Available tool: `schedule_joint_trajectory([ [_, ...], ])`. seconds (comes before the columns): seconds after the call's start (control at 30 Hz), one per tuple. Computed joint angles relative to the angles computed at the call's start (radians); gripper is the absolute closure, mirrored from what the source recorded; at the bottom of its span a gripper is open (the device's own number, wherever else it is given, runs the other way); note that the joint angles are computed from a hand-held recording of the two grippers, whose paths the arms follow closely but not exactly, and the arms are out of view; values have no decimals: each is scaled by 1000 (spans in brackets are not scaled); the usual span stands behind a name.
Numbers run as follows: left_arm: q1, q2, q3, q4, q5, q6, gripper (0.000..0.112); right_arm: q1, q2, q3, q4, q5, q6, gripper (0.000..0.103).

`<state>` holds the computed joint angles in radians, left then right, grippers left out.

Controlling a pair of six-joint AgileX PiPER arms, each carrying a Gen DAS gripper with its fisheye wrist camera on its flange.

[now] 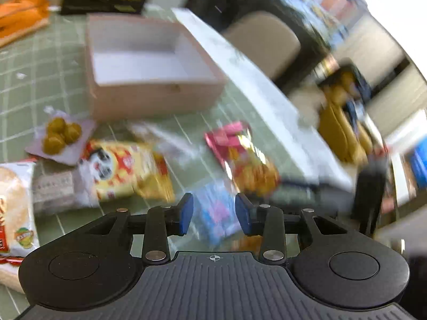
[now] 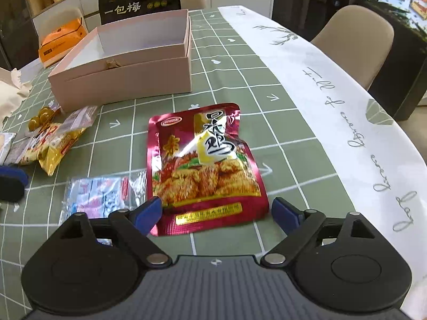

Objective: Organize snacks

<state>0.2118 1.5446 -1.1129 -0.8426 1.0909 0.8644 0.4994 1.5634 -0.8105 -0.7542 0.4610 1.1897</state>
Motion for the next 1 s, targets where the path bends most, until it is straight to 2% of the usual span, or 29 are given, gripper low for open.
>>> schedule_joint_trajectory([
  [0.17,-67,84,-45,46,-277,-356,72,59,-1,40,-165,10,223,9],
  [0.23,-142,138,-93,143,-388,-464,72,74,-22,64,-192,16,261,7],
  [0.33,-248,213,-169,340,-418,-569,69,99,-45,97,-245,22,319,7],
  [0.37,-277,211,-166,385,-416,-559,66,106,-60,111,-253,25,328,7],
  [0.4,-300,187,-131,402,-446,-511,67,108,-69,122,-264,19,332,7],
  [0.53,-302,71,11,367,-420,-238,67,93,-105,154,-230,-13,257,7],
  [0.67,-159,-10,112,235,-283,64,66,77,-137,153,-95,-17,85,8],
  [0.77,-61,-56,148,183,-294,171,70,103,-166,143,-50,22,53,9],
  [0.8,-27,-63,151,151,-277,191,70,116,-184,139,-14,29,14,9],
  [0.9,66,-39,91,108,-142,162,70,166,-235,120,123,68,-136,9],
  [0.97,32,-35,72,131,-129,91,70,224,-273,116,183,127,-170,9],
  [1.0,2,-31,76,137,-150,61,70,253,-287,116,198,158,-161,9],
])
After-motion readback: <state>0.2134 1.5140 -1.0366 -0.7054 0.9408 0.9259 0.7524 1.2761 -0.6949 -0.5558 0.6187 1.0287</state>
